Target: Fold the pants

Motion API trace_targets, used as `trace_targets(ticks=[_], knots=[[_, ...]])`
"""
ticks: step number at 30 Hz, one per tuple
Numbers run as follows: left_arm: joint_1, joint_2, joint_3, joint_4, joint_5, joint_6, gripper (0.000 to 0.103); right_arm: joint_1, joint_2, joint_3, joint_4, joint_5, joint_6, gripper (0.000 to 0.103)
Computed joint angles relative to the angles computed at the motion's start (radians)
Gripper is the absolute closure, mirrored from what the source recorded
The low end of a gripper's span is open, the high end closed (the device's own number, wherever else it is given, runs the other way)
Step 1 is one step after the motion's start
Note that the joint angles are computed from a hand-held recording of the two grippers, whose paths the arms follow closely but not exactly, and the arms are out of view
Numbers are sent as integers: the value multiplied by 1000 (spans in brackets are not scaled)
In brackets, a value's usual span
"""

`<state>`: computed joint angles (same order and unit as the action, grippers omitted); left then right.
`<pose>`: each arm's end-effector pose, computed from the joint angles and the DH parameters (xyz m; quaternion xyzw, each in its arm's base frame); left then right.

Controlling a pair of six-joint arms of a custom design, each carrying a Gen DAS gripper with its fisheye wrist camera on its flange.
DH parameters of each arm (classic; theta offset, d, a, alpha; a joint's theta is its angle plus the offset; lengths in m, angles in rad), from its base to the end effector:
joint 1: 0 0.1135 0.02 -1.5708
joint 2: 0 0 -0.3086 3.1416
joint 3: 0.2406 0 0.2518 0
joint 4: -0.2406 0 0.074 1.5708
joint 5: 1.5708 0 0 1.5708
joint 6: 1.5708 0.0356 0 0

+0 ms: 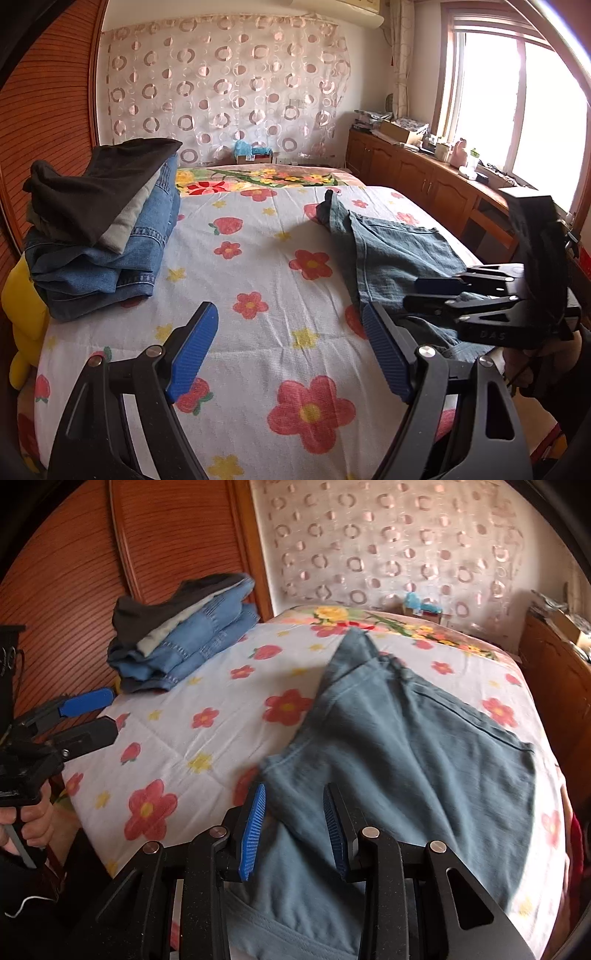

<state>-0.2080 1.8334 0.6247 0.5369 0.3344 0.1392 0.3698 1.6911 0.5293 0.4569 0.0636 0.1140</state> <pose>0.3176 -0.0790 0.1371 0.2246 0.8623 -0.1645 0.4230 0.2738 0.1037 0.1484 -0.1025 0.9016 0.0724 0.4140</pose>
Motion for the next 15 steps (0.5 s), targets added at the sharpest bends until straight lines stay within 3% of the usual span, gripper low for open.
trace_targets(ticks=[15], knots=[[20,24,-7,20,10,-1,21,44,177,198,-137,35,-59,70]])
